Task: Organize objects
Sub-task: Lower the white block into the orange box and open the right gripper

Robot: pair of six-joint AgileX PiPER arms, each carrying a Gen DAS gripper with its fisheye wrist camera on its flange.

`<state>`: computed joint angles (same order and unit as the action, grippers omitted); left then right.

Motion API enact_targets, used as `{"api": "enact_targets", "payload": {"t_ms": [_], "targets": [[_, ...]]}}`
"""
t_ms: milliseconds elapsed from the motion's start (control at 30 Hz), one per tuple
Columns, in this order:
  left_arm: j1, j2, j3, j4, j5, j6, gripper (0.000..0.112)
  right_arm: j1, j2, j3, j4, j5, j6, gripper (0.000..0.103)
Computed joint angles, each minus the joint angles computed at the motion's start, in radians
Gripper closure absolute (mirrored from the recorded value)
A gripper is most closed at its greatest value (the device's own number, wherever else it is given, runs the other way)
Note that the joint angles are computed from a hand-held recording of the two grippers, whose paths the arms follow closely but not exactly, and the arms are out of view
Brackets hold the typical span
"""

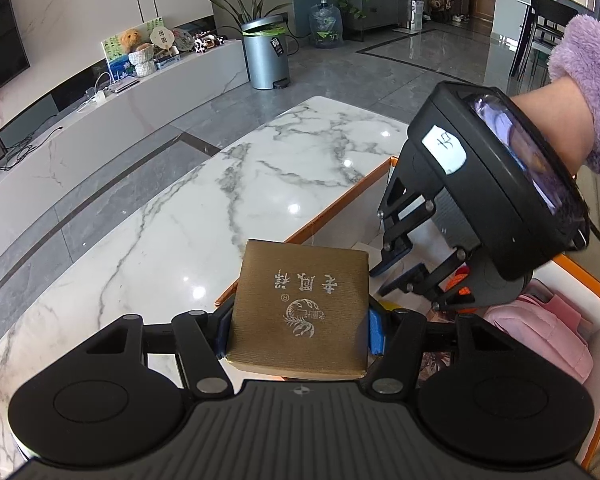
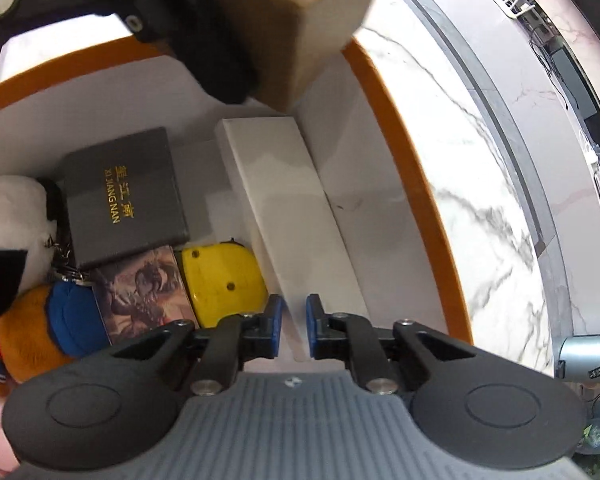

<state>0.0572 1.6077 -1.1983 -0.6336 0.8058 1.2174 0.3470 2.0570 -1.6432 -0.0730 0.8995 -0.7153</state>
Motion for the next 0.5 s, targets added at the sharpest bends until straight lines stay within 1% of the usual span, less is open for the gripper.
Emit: {"api": "enact_targets", "payload": {"t_ms": [33, 133, 233, 267, 333, 400, 433, 467, 500], "targets": [[0.000, 0.000, 0.000, 0.002, -0.001, -0.003, 0.042, 0.002, -0.001, -0.001, 0.011, -0.003, 0.006, 0.091], [-0.004, 0.001, -0.004, 0.012, -0.003, -0.017, 0.042, 0.006, -0.003, -0.011, 0.063, -0.004, 0.010, 0.099], [-0.002, -0.002, -0.002, 0.012, -0.002, -0.016, 0.042, 0.023, -0.004, -0.018, 0.050, 0.006, 0.018, 0.098], [0.001, -0.004, -0.001, 0.009, 0.001, -0.012, 0.042, 0.023, -0.003, -0.028, 0.047, 0.028, 0.017, 0.095], [0.007, -0.007, 0.004, 0.001, 0.001, -0.002, 0.042, 0.016, -0.006, -0.046, 0.031, 0.080, 0.016, 0.091], [0.007, -0.004, 0.006, -0.002, 0.001, -0.002, 0.042, 0.016, -0.003, -0.060, -0.029, 0.132, 0.037, 0.078], [0.007, -0.002, 0.006, -0.003, 0.001, -0.003, 0.042, 0.016, -0.004, -0.060, -0.063, 0.148, 0.061, 0.068], [0.005, 0.001, 0.006, -0.003, -0.001, -0.005, 0.042, 0.016, -0.001, -0.062, -0.088, 0.162, 0.082, 0.064], [0.004, 0.003, 0.008, -0.004, -0.002, -0.005, 0.042, 0.016, 0.004, -0.068, -0.106, 0.180, 0.105, 0.064]]}}
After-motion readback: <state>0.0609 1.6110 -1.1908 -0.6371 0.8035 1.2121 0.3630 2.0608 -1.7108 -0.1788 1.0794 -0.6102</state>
